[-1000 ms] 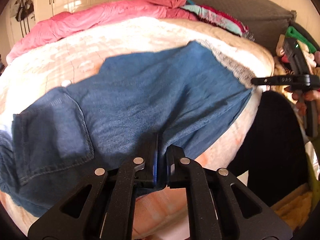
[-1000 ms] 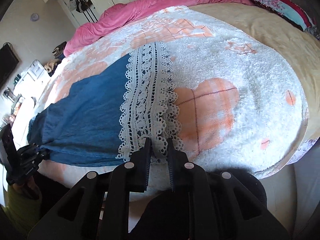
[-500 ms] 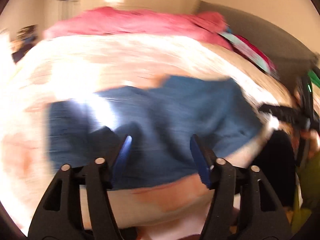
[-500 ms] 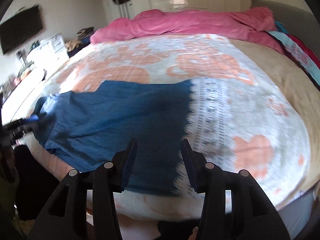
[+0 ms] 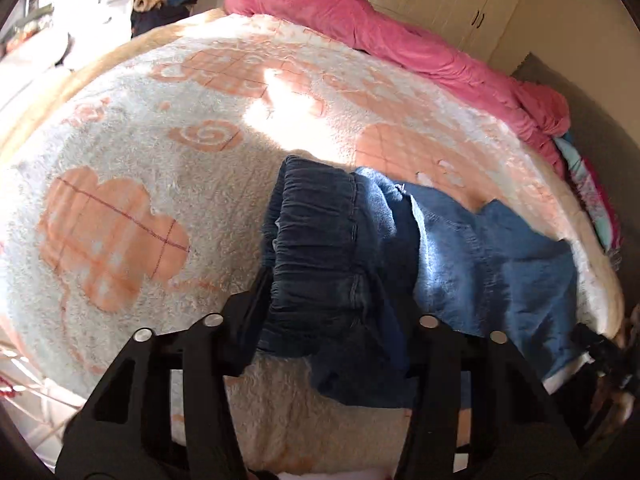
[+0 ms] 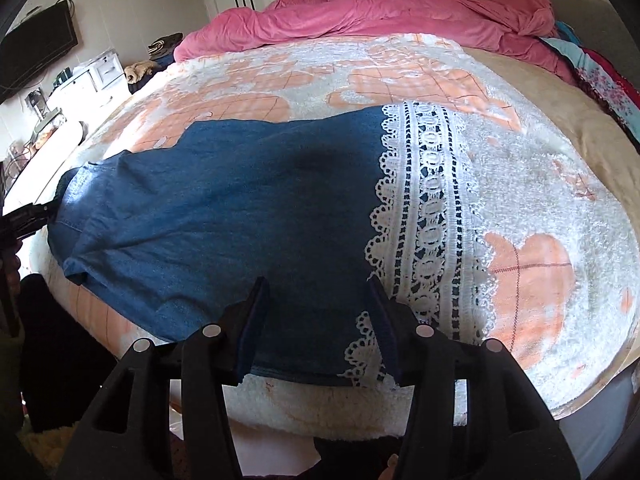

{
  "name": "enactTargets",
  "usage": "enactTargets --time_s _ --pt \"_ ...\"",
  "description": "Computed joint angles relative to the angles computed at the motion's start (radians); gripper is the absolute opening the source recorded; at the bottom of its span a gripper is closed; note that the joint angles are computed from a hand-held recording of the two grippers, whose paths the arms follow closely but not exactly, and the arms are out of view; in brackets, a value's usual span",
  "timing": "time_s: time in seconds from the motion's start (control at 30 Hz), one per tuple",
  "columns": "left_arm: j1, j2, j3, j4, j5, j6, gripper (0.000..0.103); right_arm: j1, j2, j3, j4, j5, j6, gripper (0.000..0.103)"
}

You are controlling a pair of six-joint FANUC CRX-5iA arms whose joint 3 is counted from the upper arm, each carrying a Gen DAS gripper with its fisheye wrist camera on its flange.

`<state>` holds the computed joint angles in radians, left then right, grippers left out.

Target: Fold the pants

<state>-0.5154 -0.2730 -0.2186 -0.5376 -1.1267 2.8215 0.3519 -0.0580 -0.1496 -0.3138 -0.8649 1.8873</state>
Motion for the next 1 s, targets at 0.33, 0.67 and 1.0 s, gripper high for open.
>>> enactTargets --time_s 0.33,0.67,1.0 --pt "0.072 -0.099 -0.109 0.067 0.035 -0.017 0.048 -0.025 0.01 0.016 -0.032 -0.03 0.05 0.049" --pt "-0.144 -0.036 0.088 -0.16 -0.171 0.063 0.067 -0.086 -0.026 0.025 -0.13 -0.026 0.132 0.058" --pt "0.081 0.223 0.238 0.186 0.164 -0.4 0.071 -0.228 0.159 0.281 -0.23 -0.068 0.042 0.058"
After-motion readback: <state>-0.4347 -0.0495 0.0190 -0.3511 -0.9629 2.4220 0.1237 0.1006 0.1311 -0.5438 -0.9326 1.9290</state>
